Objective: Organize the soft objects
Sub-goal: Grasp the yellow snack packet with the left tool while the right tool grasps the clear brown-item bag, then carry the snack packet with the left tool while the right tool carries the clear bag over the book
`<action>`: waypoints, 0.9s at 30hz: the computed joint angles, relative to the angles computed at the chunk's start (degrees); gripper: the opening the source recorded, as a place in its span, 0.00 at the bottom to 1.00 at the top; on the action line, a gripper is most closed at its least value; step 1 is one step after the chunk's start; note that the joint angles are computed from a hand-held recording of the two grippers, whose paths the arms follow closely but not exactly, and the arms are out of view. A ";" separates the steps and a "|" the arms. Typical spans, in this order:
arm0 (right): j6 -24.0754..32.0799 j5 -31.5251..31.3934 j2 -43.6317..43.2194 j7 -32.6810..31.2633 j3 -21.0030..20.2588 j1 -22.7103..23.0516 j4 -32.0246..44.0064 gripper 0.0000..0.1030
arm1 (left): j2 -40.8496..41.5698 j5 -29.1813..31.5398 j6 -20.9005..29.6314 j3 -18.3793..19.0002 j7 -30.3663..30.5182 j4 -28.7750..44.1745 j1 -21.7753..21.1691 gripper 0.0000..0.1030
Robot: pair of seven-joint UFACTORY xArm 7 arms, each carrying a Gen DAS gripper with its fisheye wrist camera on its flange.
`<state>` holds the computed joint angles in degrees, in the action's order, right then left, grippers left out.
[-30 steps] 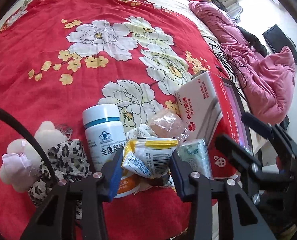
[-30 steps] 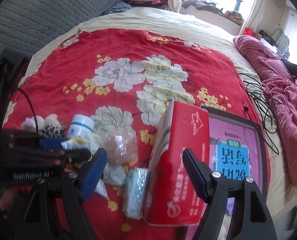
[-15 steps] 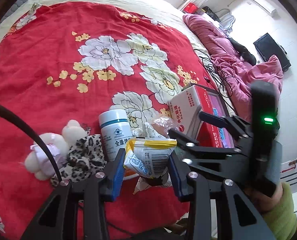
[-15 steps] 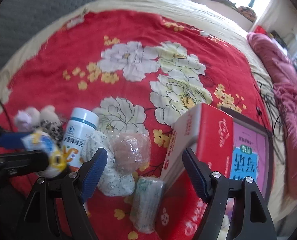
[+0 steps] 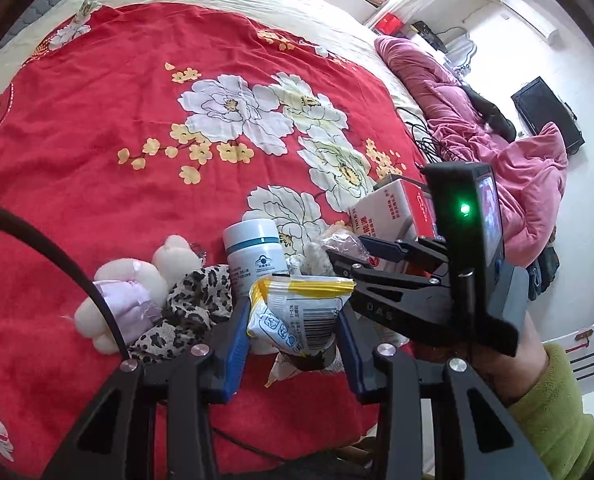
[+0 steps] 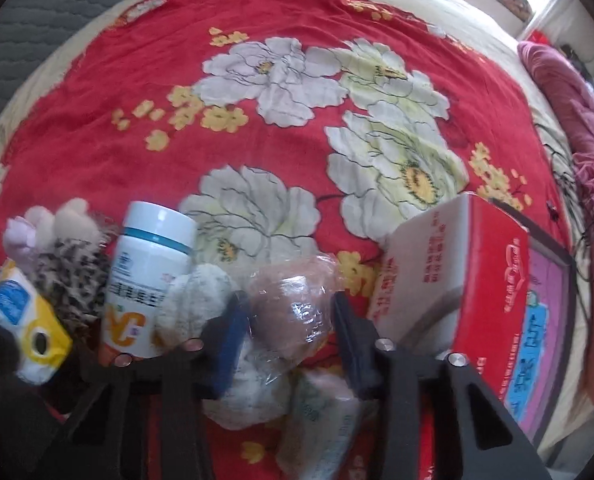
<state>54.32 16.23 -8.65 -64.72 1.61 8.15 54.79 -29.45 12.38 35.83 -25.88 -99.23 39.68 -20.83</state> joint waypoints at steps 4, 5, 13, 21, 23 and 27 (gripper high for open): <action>6.09 4.59 1.37 0.50 -1.48 -1.11 3.71 0.41 | 0.20 0.53 0.40 -0.27 0.01 0.71 0.21 0.40; 7.26 5.76 1.52 0.22 -1.79 -1.49 4.42 0.41 | 0.24 0.67 0.45 -0.34 0.04 0.93 0.21 0.40; 13.62 11.42 -0.68 -2.42 -3.79 -4.42 7.80 0.41 | 0.97 2.22 4.13 -1.05 0.52 4.74 0.57 0.40; 17.84 14.30 -2.28 -5.61 -6.40 -6.91 11.34 0.41 | 5.09 5.49 8.35 -2.26 0.56 11.69 0.59 0.40; 18.68 14.86 -2.30 -6.06 -7.06 -7.76 12.32 0.41 | 6.75 6.90 9.34 -2.57 0.46 14.08 0.47 0.40; 21.15 16.24 -1.41 -7.03 -8.58 -9.89 15.45 0.41 | 10.59 9.89 11.63 -2.62 0.71 19.11 -0.56 0.40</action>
